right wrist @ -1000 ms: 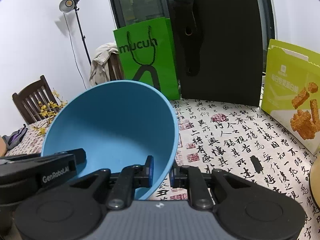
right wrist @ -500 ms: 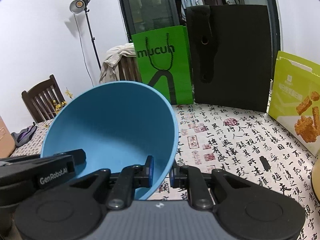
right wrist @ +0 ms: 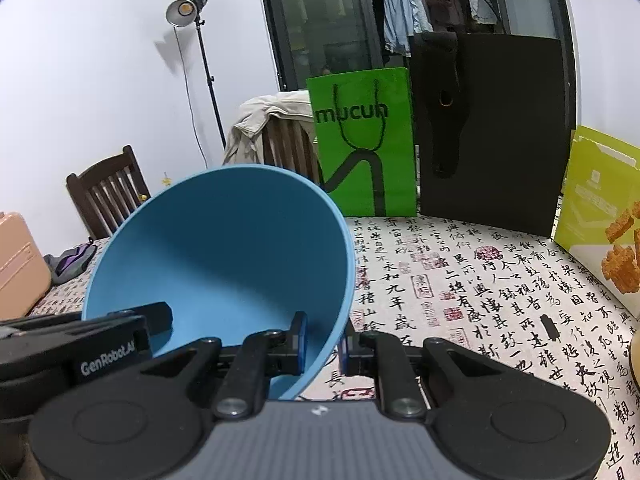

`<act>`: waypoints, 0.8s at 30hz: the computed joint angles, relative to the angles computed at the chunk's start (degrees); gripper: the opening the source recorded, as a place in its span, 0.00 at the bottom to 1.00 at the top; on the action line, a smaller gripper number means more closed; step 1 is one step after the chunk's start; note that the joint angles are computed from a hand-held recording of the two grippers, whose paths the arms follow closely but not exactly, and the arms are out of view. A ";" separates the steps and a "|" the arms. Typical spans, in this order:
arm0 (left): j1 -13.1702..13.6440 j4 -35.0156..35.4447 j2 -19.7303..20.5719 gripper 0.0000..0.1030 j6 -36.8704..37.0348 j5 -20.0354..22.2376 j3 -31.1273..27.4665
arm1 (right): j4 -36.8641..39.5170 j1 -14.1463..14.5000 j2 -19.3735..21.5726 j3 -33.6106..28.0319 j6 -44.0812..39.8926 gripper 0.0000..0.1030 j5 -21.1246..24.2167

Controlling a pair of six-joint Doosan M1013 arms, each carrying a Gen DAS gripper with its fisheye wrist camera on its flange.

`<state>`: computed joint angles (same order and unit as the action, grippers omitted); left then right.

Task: Organize plates and bowls
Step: 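Carry the held blue bowl with both grippers toward the stacked bowls by the pink vase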

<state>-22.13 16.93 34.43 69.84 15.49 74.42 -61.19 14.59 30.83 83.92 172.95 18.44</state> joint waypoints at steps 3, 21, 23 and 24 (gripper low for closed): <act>0.36 0.65 -0.67 0.16 -0.80 -0.65 0.99 | -0.13 0.56 -0.09 -0.08 -0.01 0.15 0.35; 3.30 5.98 -4.94 0.16 -7.21 -4.02 6.98 | -1.27 4.51 -0.14 -1.28 -0.04 0.15 1.74; 3.73 6.04 -5.42 0.16 -7.59 -4.45 7.59 | -1.15 4.95 -0.11 -1.49 -0.28 0.15 1.79; 3.94 5.93 -5.65 0.16 -7.71 -4.67 7.89 | -1.04 5.13 -0.13 -1.54 -0.46 0.15 1.74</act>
